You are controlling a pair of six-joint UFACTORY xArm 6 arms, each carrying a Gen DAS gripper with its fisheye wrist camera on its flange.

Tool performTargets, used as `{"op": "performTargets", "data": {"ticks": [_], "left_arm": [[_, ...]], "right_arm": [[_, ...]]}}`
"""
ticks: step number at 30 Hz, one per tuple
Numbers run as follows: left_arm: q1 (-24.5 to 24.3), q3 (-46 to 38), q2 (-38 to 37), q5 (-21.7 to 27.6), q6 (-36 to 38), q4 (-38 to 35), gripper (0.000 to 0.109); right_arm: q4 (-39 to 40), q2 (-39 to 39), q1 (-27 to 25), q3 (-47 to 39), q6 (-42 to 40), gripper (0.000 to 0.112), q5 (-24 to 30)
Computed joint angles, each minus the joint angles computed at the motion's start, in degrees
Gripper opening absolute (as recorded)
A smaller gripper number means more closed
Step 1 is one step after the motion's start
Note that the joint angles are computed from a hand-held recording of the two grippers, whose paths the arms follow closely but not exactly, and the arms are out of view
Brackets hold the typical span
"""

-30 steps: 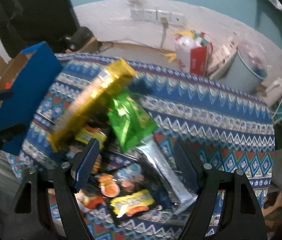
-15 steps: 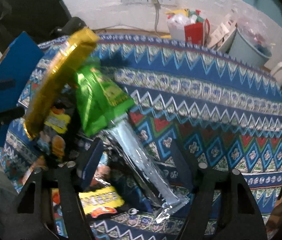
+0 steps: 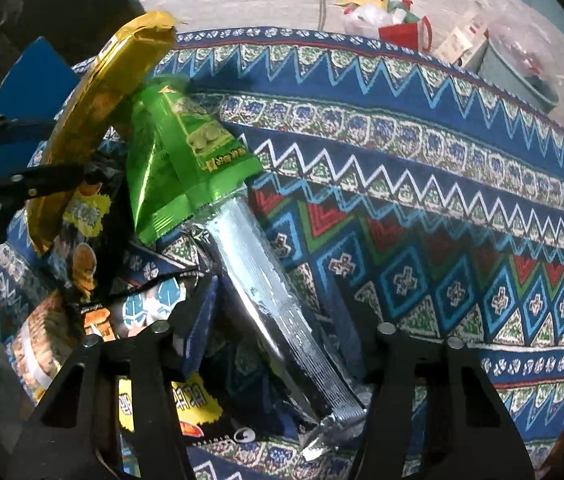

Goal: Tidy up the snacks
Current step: 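Grasp a gold wafer bar with the left gripper while the right grasps the silver foil bar, then carry the gold wafer bar and silver foil bar over the cardboard box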

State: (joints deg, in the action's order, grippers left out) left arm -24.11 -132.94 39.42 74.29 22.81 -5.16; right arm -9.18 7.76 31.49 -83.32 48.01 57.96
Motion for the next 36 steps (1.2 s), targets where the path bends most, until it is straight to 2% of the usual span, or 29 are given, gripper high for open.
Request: {"op": "performTargets", "data": {"ticks": [2, 3, 4, 6, 8, 11, 16, 26, 36], "left_arm": [[0.2, -0.8, 0.7, 0.4, 0.0, -0.4, 0.081], [0.3, -0.9, 0.8, 0.5, 0.0, -0.7, 0.081], [0.4, -1.2, 1.1, 0.9, 0.0, -1.0, 0.079], [0.6, -2.4, 1.7, 2.1, 0.3, -2.0, 0.065], [0.9, -4.2, 2.6, 4.0, 0.5, -2.6, 0.04], [1.2, -0.7, 0.4, 2.0, 1.0, -3.0, 0.033], [1.6, 3.1, -2.1, 1.0, 1.5, -2.8, 0.032], [1.8, 13.5, -10.7, -5.2, 3.2, -3.2, 0.032], [3.6, 16.4, -14.7, -7.4, 4.1, -4.8, 0.032]], "right_arm": [[-1.2, 0.7, 0.6, -0.9, 0.1, 0.041, 0.5], [-1.3, 1.1, 0.8, -1.3, 0.0, 0.033, 0.5], [-1.3, 1.3, 0.9, -1.5, -0.1, 0.031, 0.4], [-1.9, 2.0, 1.3, -2.6, 0.2, 0.031, 1.0], [-1.8, 2.2, 1.4, -3.0, 0.5, 0.031, 1.0], [-2.1, 2.3, 1.4, -3.6, 1.3, 0.03, 1.1], [-2.2, 1.6, 0.9, -3.6, 2.3, 0.03, 0.0], [-5.7, 3.0, 2.5, -9.1, 4.3, 0.03, 1.3], [-9.1, 3.9, 3.5, -13.9, 6.5, 0.03, 3.2]]}}
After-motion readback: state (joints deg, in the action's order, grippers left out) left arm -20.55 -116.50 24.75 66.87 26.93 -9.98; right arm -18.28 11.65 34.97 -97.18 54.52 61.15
